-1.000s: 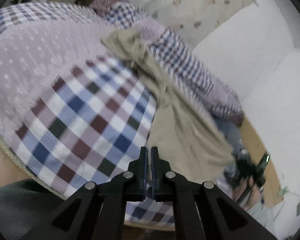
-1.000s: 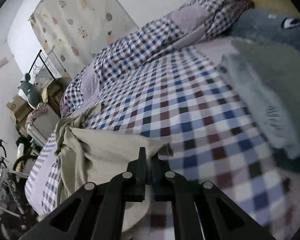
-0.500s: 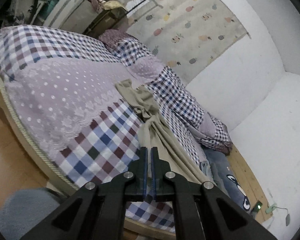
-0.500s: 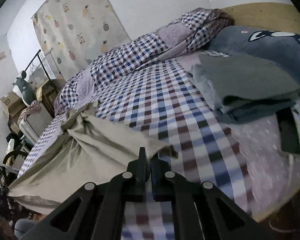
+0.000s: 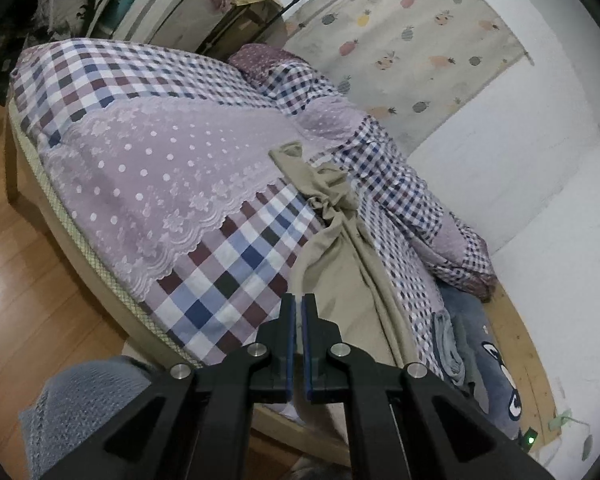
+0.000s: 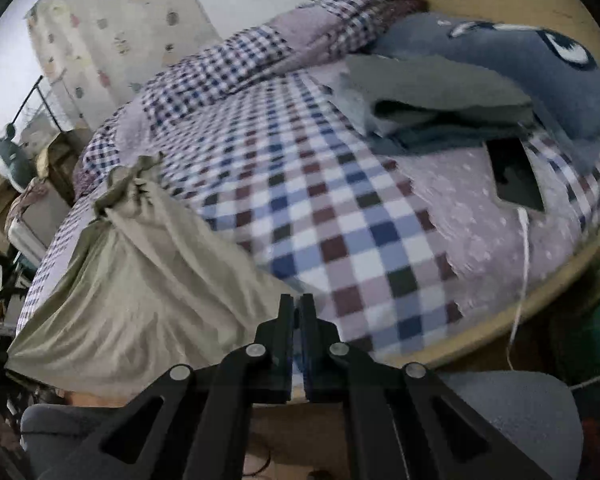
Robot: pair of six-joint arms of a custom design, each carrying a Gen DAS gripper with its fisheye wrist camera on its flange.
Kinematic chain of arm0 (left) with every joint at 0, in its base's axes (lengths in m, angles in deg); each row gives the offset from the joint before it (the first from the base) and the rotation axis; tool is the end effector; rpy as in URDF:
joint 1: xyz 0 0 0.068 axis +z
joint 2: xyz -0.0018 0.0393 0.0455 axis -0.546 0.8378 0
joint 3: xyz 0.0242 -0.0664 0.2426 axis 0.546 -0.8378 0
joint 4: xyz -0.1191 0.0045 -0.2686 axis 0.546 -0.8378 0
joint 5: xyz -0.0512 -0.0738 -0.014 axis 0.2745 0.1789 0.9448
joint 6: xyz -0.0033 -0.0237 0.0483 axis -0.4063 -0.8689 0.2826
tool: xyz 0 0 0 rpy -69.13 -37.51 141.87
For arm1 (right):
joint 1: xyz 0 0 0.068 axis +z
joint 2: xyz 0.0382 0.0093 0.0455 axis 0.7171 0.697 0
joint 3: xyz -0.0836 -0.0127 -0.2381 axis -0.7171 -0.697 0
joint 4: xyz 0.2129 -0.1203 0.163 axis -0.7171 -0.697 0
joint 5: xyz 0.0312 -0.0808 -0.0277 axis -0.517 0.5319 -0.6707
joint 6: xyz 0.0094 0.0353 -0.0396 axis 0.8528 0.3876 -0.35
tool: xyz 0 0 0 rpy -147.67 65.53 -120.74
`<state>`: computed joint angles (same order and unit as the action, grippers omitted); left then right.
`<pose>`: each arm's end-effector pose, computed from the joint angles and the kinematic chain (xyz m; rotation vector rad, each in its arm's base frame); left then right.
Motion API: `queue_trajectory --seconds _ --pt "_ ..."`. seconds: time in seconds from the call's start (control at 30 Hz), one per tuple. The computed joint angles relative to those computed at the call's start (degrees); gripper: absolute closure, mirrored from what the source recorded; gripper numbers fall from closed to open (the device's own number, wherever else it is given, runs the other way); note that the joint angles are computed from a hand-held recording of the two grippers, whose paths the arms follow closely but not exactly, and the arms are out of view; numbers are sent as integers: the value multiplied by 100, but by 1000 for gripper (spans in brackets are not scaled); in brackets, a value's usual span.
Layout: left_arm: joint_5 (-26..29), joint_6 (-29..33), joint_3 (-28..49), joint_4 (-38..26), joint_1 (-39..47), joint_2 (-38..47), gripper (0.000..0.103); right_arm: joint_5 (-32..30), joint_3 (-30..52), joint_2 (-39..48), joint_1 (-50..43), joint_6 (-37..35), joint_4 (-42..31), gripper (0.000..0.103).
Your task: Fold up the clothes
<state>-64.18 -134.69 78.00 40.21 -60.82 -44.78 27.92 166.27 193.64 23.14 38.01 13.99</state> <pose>0.1861 -0.0756 0.2769 -1.1180 1.7911 -0.4238 0.4293 -0.1579 0.2794 -0.1321 2.4345 0.4645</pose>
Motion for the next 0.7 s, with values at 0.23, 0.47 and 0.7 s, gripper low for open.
queue_trajectory --seconds 0.23,0.47,0.7 --pt "-86 -436 136 -373 -23 265 101 -462 917 727 -47 -466 -707 96" --pt "-173 -922 -1 -813 -93 -3 97 -121 1902 1498 520 -1489 -1093 62" --pt "-203 -861 -165 -726 -84 -217 80 608 2779 2286 954 -1579 -1326 63"
